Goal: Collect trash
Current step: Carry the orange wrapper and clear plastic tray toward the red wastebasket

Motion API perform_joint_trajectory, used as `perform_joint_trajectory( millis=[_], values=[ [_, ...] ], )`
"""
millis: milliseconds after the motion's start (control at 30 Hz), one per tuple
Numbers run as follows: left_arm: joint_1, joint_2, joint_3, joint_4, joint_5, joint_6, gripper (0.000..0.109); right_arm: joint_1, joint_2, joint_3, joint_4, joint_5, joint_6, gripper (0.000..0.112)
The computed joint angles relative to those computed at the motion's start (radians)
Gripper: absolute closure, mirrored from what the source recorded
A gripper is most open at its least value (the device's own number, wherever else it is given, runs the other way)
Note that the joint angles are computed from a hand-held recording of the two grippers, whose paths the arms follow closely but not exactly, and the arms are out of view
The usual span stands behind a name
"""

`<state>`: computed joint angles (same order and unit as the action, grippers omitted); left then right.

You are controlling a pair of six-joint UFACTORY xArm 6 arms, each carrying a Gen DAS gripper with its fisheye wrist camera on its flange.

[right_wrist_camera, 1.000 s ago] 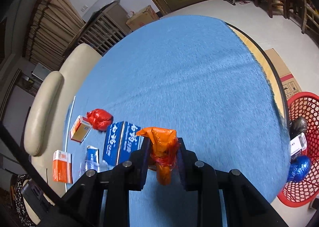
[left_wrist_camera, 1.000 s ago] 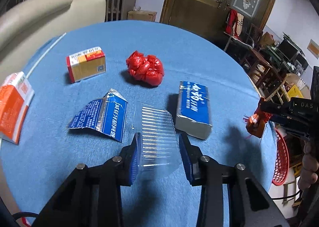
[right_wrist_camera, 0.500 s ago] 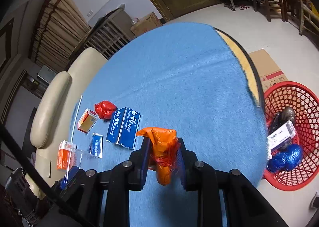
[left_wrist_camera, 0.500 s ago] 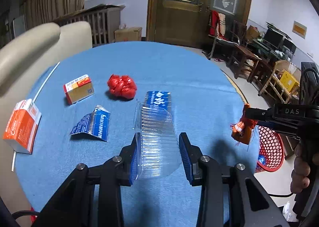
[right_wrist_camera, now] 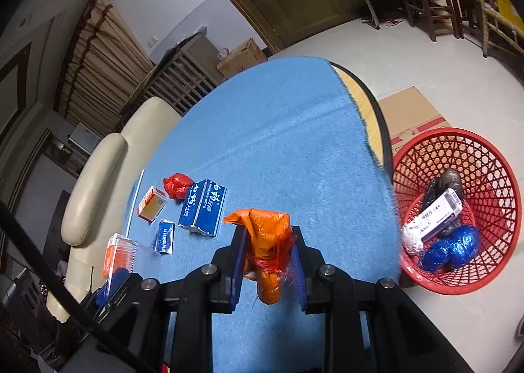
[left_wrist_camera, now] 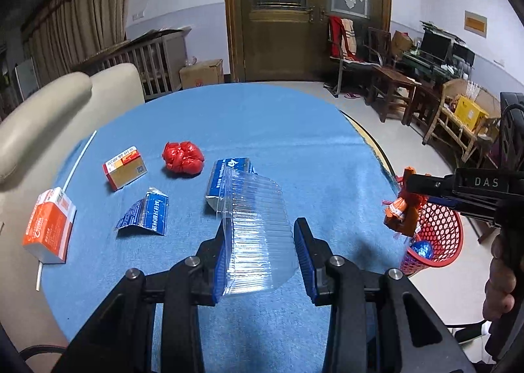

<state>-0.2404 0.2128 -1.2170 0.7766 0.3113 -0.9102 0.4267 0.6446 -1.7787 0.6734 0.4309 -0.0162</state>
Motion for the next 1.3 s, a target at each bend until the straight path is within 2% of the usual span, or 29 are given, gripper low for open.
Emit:
perform_joint_trajectory(
  millis=[433, 1300],
  values=[
    [-0.088, 0.064, -0.117, 0.032, 0.067, 0.043, 0.069, -0.041, -0.108, 0.170, 0.178, -0.079, -0.137, 0.085],
    [-0.191, 0.286, -0.429, -0.073, 0.166, 0.257, 0.069, -0.132, -0.144, 0.252, 0.332, -0.132, -0.208, 0.085]
  ],
)
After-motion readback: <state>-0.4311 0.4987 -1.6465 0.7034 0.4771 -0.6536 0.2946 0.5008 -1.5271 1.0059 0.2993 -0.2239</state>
